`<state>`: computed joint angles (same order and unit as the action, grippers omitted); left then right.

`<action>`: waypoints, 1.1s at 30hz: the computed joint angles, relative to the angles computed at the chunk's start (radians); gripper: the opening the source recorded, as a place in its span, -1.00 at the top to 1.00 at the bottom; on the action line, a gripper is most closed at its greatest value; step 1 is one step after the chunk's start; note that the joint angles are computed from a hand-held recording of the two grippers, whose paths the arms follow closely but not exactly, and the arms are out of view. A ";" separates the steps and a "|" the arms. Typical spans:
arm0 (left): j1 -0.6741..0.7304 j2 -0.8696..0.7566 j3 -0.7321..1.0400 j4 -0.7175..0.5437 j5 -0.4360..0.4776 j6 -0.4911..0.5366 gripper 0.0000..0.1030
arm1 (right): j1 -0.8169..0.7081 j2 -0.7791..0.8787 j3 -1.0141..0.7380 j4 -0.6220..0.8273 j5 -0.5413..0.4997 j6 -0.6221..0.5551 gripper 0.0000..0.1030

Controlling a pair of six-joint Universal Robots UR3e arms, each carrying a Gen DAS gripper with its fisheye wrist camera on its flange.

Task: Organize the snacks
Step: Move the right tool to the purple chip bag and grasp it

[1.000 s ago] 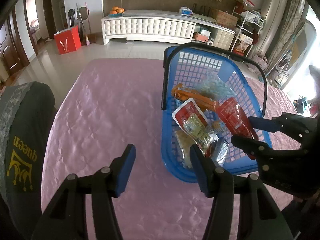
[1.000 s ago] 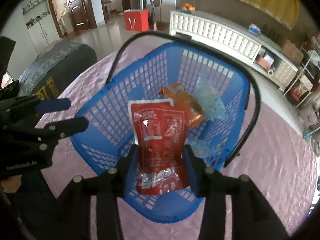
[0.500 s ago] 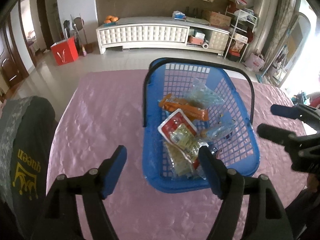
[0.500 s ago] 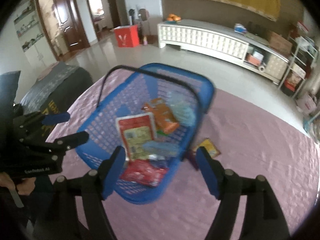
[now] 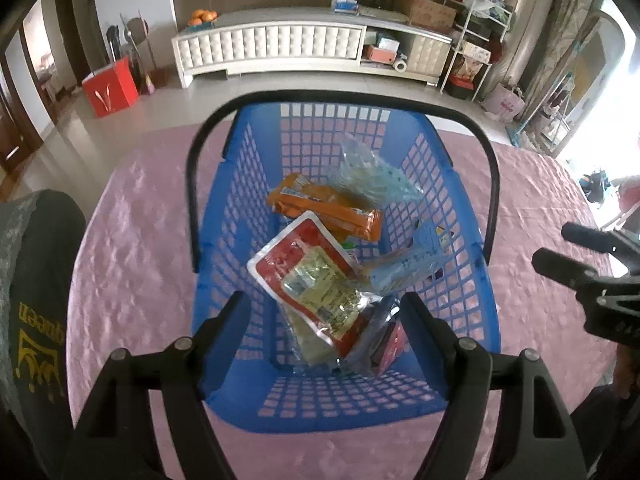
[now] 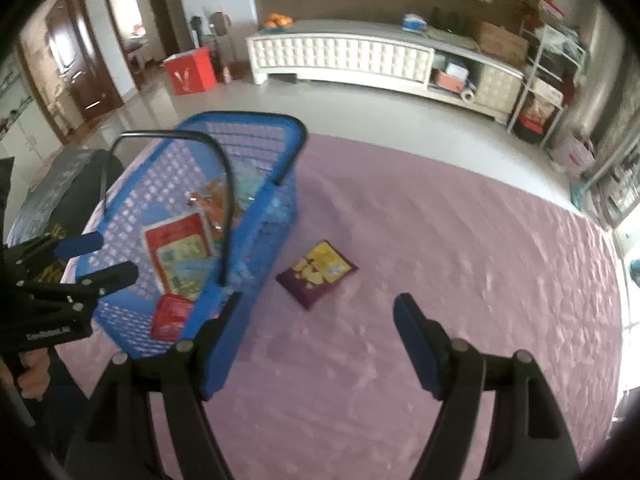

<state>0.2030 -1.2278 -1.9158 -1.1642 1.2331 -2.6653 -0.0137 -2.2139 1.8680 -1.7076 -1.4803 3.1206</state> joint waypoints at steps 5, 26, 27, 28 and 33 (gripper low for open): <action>-0.022 -0.062 0.042 -0.013 0.016 -0.046 -0.46 | -0.081 0.014 0.048 -0.004 0.026 -0.018 -0.52; -0.185 -0.381 0.326 -0.063 0.212 -0.259 -0.46 | -0.155 0.430 0.103 -0.251 0.112 0.124 -0.52; -0.188 -0.390 0.335 -0.070 0.210 -0.256 -0.46 | -0.157 0.446 0.098 -0.257 0.119 0.125 -0.52; -0.198 -0.399 0.345 -0.075 0.217 -0.255 -0.46 | -0.159 0.463 0.092 -0.266 0.124 0.128 -0.52; -0.264 -0.438 0.356 -0.039 0.318 -0.281 -0.46 | -0.137 0.535 0.074 -0.321 0.110 0.149 -0.52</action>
